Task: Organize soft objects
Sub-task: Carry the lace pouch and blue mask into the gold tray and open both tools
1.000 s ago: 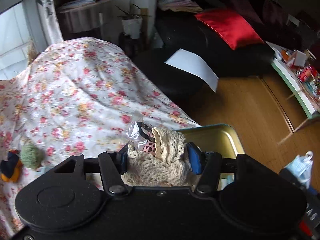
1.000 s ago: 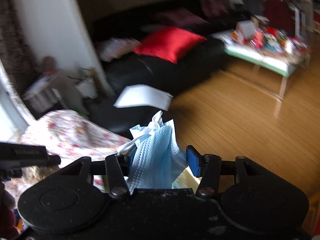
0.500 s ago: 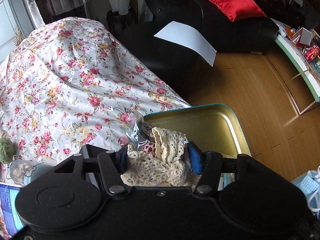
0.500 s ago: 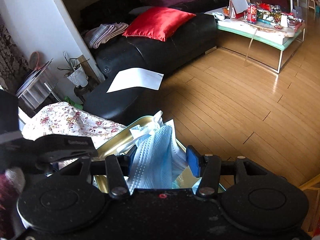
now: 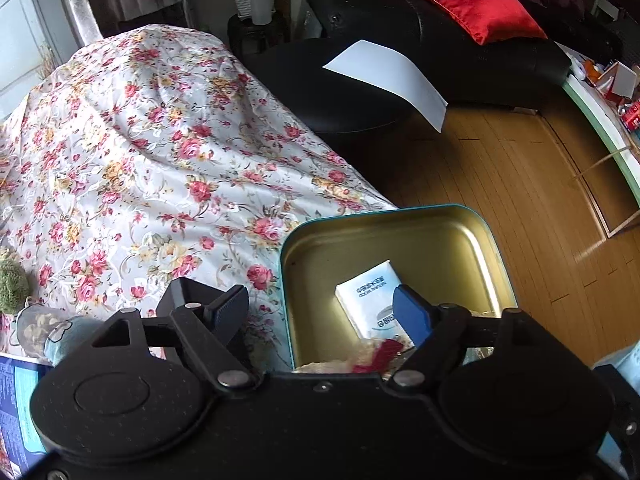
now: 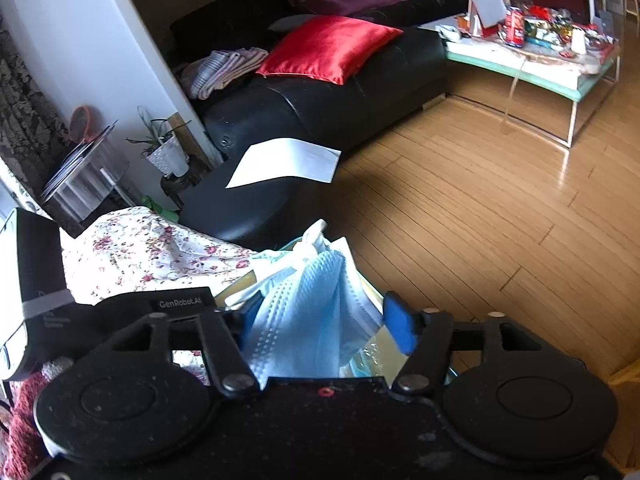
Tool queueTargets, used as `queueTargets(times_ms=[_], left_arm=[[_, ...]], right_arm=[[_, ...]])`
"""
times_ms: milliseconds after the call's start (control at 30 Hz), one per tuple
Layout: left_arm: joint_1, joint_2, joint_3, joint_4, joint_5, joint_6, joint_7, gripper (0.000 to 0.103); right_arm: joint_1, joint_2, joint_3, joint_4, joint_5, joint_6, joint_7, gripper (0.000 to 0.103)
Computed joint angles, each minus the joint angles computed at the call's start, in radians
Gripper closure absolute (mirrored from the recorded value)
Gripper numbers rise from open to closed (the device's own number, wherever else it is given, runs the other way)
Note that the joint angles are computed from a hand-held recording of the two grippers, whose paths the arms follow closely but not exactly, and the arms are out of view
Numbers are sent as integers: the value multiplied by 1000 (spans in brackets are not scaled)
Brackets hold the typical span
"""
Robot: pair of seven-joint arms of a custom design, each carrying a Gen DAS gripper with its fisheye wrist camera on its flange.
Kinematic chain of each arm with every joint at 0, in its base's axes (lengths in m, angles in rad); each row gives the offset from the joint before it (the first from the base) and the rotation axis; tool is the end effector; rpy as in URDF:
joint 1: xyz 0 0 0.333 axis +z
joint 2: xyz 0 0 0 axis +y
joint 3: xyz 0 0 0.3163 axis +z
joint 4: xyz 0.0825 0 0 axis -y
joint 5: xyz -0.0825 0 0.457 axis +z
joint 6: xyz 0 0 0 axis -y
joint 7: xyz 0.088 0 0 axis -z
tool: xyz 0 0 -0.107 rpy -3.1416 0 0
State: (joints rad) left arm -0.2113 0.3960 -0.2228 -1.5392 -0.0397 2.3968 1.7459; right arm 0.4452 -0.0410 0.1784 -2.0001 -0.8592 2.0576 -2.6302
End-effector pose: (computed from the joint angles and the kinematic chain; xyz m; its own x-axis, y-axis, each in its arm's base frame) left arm 0.7171 -0.3067 0.4571 -0.5304 -0.8467 0.0422 -0.7613 0.4538 -0.4630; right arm 0.5336 0.3352 0.4749 -0.7801 -0.5505 -0.2972 -0.2634 0.7199 -0.6422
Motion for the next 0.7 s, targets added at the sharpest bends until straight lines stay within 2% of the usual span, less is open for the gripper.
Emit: queueTargets(times_ms=[100, 200, 467, 700], left_arm=[[2, -1, 3, 0, 1, -4, -5, 28], [4, -5, 5, -5, 3, -2, -10, 27], [16, -38, 4, -47, -3, 15, 5, 27], [33, -86, 0, -105, -29, 38, 42, 27]], right_arm=[[2, -2, 2, -3, -10, -10, 6, 30], [1, -14, 3, -17, -23, -5, 33, 29], [-3, -8, 6, -9, -4, -25, 57, 29], [4, 11, 2, 12, 22, -39, 16, 28]])
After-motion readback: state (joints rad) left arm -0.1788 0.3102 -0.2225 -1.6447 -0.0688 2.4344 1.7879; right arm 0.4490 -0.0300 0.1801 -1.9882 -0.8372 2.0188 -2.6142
